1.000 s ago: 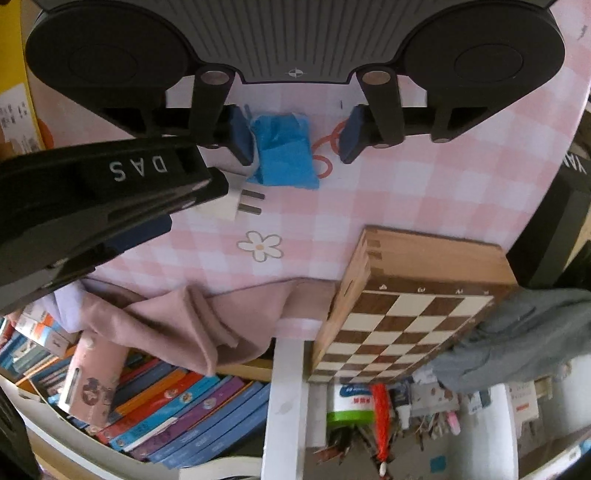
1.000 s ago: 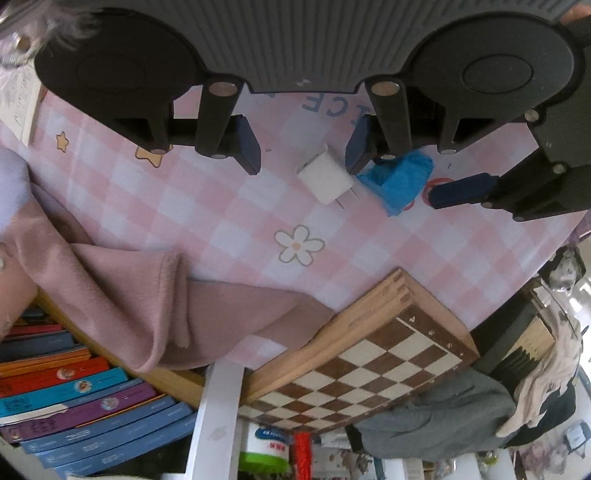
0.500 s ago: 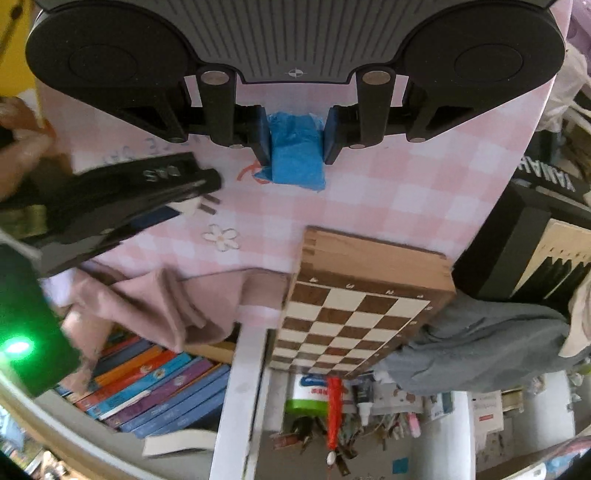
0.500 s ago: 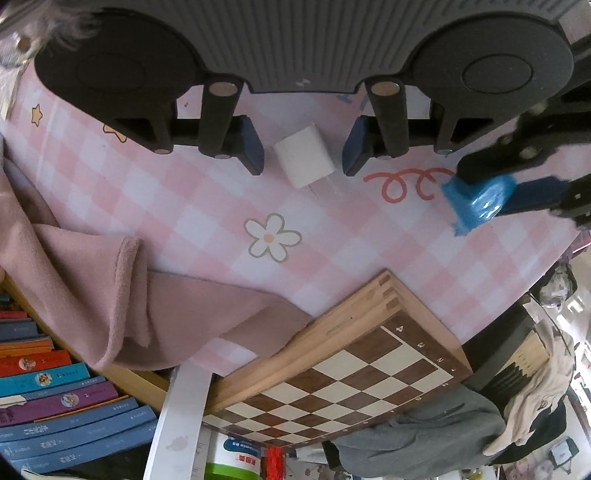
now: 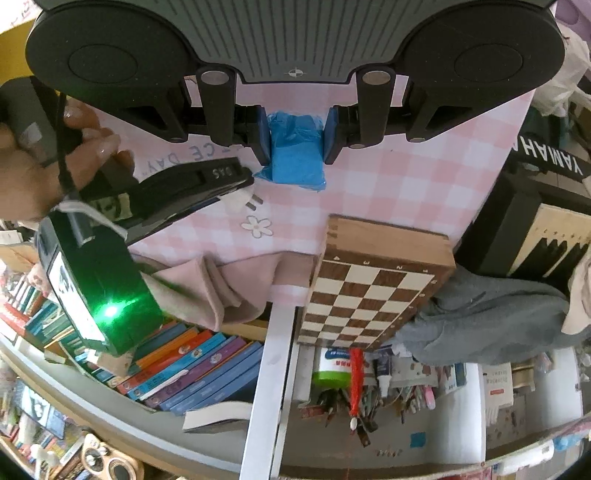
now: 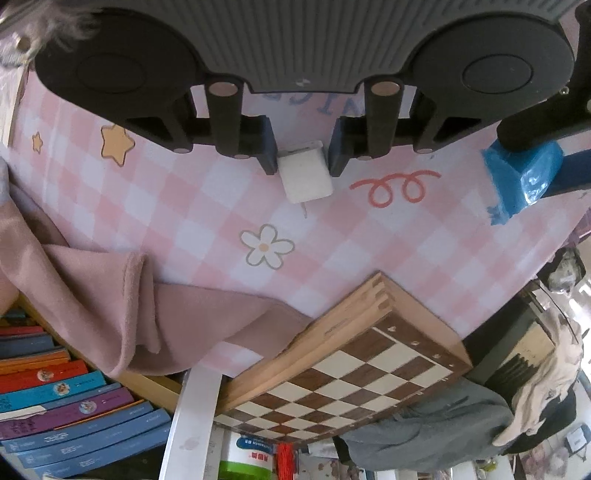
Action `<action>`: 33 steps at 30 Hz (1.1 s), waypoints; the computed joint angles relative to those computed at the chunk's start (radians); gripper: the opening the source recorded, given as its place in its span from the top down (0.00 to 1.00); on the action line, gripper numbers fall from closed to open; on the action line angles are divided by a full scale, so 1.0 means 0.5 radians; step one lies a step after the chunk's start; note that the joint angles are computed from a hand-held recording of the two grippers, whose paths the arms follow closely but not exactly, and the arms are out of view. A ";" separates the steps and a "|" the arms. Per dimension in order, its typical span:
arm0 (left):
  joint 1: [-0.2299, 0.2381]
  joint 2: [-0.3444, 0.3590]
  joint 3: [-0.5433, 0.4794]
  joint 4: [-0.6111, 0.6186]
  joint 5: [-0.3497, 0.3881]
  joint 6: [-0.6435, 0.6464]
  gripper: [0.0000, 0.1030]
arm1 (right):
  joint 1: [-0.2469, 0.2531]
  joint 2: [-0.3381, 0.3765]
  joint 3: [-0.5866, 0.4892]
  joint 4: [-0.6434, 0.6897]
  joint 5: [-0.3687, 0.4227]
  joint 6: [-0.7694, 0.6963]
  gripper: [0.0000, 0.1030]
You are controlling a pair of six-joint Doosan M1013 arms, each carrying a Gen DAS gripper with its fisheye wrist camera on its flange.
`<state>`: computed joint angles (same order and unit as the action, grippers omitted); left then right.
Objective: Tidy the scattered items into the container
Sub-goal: 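Carry the white plug with the right tool while the left tool carries the blue item to the box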
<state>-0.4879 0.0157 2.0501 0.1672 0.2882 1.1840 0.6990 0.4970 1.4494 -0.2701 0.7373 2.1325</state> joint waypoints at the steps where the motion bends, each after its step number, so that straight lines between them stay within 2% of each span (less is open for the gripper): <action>1: -0.003 -0.011 0.006 0.009 0.001 0.001 0.73 | 0.011 -0.014 0.015 -0.019 -0.009 0.029 0.73; 6: -0.020 -0.061 0.028 0.037 0.020 0.002 0.73 | 0.064 -0.084 0.088 -0.139 -0.042 0.254 0.73; 12: -0.037 -0.171 0.085 -0.070 0.006 0.162 0.73 | 0.144 -0.201 0.196 -0.369 -0.078 0.603 0.73; 20: -0.085 -0.358 0.183 -0.118 0.066 0.212 0.74 | 0.291 -0.347 0.317 -0.675 -0.013 1.016 0.73; 28: -0.093 -0.605 0.310 -0.461 0.062 0.527 0.74 | 0.471 -0.498 0.445 -0.899 0.058 1.363 0.73; 33: -0.108 -0.745 0.375 -0.526 0.108 0.587 0.74 | 0.594 -0.556 0.496 -0.960 0.106 1.507 0.73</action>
<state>-0.5420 -0.3565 2.2375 -0.0958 0.3421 1.4777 0.9960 0.2191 1.6977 -0.7502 0.7903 2.8861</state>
